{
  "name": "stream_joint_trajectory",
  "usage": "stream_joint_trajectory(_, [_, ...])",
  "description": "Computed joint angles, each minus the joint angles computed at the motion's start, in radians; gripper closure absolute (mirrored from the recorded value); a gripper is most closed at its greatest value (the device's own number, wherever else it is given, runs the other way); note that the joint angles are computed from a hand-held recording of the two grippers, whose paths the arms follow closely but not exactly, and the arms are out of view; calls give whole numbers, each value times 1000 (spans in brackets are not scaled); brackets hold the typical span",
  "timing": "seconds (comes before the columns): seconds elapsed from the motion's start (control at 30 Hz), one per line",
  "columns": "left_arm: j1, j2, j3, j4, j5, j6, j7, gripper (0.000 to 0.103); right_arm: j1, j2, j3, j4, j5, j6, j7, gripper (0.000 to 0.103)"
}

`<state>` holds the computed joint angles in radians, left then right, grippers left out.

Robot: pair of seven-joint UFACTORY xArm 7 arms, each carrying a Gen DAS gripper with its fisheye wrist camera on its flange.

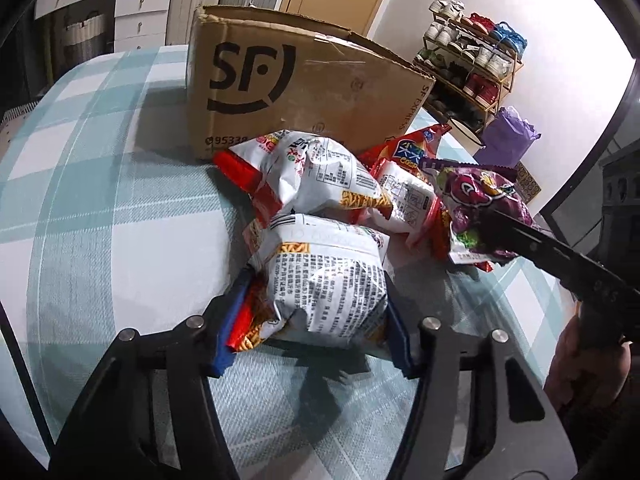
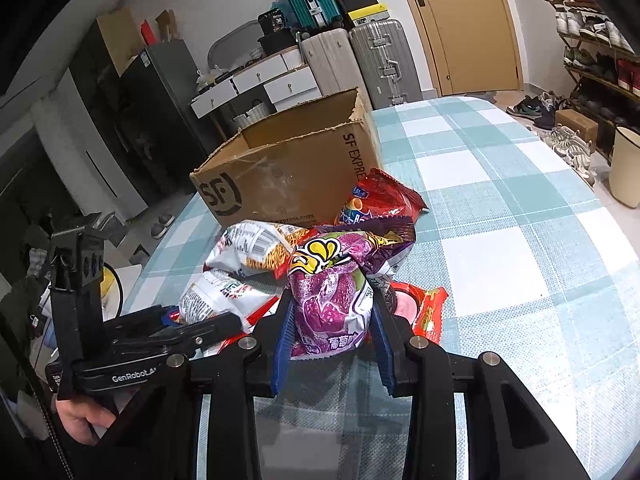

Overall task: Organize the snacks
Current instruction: 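Lift and carry the white chip bag and purple bag over the SF box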

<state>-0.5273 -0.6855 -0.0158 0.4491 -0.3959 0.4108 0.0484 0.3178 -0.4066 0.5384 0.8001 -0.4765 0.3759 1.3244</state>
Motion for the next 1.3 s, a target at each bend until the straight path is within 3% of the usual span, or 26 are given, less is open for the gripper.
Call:
stream_joint_trajectory(0.27, [2, -84, 4, -25, -3, 39, -16, 47, -7, -9, -3, -8, -2, -33, -3, 68])
stream_joint_trajectory(0.67, [30, -179, -41, 25, 47, 118, -86, 46, -40, -19, -2, -10, 16, -114, -37, 68])
stream_joint_trajectory(0.93, [48, -180, -51, 126, 71, 173, -123, 46, -59, -19, -11, 7, 49, -159, -99, 68])
stream_joint_trajectory(1.3, [110, -52, -50, 332, 109, 228, -114, 46, -39, 52, -60, 132, 90, -144, -262, 68])
